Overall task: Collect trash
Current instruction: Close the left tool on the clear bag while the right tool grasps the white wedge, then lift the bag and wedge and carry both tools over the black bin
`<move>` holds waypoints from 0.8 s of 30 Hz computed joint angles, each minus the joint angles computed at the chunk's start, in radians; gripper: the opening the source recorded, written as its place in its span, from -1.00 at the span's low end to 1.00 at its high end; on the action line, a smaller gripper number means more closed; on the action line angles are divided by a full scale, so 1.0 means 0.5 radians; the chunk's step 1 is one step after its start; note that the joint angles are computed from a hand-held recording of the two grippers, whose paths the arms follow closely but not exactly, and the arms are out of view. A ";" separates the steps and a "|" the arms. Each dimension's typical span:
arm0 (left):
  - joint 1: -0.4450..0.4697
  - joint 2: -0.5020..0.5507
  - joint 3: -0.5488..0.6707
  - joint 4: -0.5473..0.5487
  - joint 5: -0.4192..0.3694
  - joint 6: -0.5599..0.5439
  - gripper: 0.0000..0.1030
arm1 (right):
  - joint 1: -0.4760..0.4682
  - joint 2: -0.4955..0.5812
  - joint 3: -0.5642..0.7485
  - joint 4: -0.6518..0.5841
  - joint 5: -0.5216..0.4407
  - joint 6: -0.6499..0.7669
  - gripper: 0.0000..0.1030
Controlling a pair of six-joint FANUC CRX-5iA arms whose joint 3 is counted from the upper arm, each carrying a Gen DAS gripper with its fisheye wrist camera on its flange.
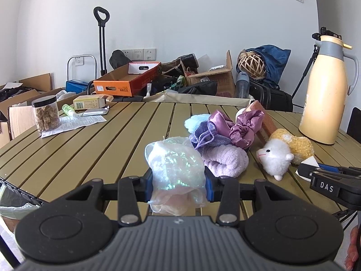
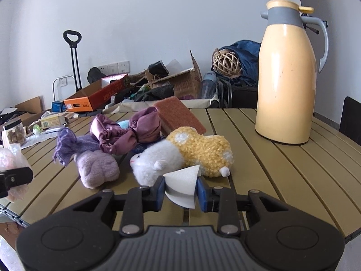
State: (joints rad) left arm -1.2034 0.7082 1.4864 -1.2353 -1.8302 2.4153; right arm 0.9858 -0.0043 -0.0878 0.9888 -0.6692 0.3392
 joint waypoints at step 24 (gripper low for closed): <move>-0.302 -0.116 -0.245 -0.082 -0.240 0.293 -0.18 | 0.269 -0.616 -0.694 0.352 -0.016 -0.438 -0.44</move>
State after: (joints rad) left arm -1.3542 0.6501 1.3639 -1.2761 -1.9502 2.5619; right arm 1.1205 -0.3124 -0.4349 1.1649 -0.6771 0.1200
